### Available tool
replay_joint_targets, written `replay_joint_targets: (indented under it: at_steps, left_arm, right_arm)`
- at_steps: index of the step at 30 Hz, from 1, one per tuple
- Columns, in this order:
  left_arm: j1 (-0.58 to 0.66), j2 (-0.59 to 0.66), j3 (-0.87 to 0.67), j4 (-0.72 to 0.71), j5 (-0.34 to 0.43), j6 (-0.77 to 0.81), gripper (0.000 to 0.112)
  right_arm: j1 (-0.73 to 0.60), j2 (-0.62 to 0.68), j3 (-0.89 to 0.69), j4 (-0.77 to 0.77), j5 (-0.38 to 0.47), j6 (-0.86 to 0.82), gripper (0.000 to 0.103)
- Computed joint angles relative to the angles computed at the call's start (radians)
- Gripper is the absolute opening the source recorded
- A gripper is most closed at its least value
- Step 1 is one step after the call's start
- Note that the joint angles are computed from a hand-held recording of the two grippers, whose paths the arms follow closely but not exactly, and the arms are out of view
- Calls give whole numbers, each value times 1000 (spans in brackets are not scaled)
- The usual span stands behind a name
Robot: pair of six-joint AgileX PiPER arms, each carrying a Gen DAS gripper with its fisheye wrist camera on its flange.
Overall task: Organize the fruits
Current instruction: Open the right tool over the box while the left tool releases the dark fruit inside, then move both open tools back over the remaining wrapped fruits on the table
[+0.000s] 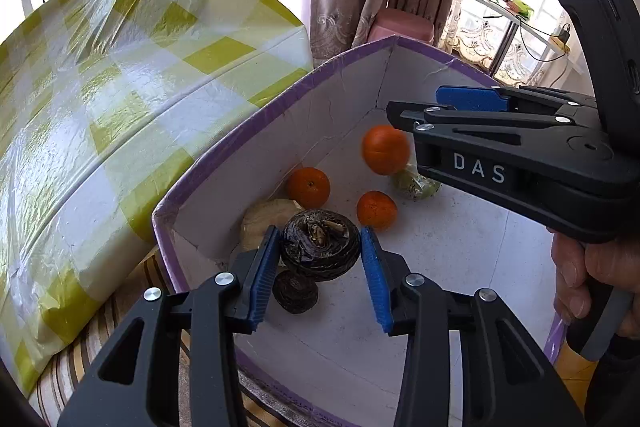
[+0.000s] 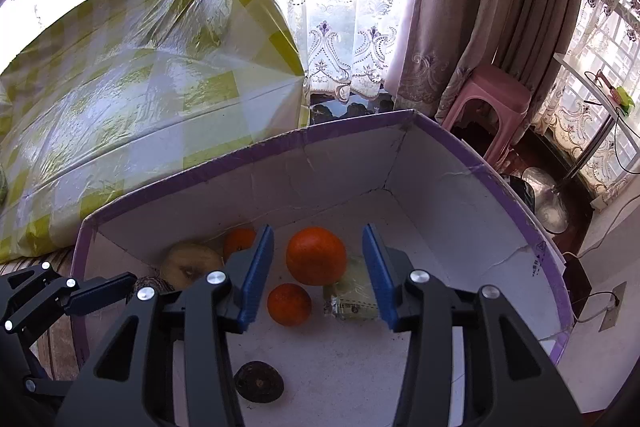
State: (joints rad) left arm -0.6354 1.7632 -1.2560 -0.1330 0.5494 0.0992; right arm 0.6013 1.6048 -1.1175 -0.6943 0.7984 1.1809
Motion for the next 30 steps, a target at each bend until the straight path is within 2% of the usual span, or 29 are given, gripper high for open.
replay_joint_targets:
  at_steps: [2,4,7,11,13,19,21,24,26,28,30]
  left_arm:
    - [1,-3,4,-4,-5,3,42]
    - [2,-11,11,-2,-15,-2,60]
    - [1,-33,32,-17,-41,13,73]
    - [3,-58,49,16,-68,-35,82]
    - [-1,-71,54,88,-78,-116,85]
    - [-13,-150,112,543,-99,-597,87]
    - [-2,-194,155,653,-129,-671,87]
    - [9,-239,187,836,-100,-827,87]
    - [41,-277,221,869,-126,-824,87]
    - [63,-302,242,931,-107,-865,87]
    - [110,-325,255,903,-100,-834,87]
  right_arm:
    - [5,-2,0,-13,5,12,58]
    - [9,-6,2,-22,8,23,66]
    - [25,-15,6,-66,23,64,79]
    - [55,-31,3,-138,77,129,93]
    - [79,-32,-4,-187,124,176,100]
    - [133,5,-73,-256,293,245,101]
    - [154,24,-102,-271,336,257,101]
    - [176,34,-131,-275,359,274,101]
    - [199,42,-144,-294,370,301,101]
    - [219,52,-170,-295,373,309,101]
    - [240,65,-197,-296,363,302,101]
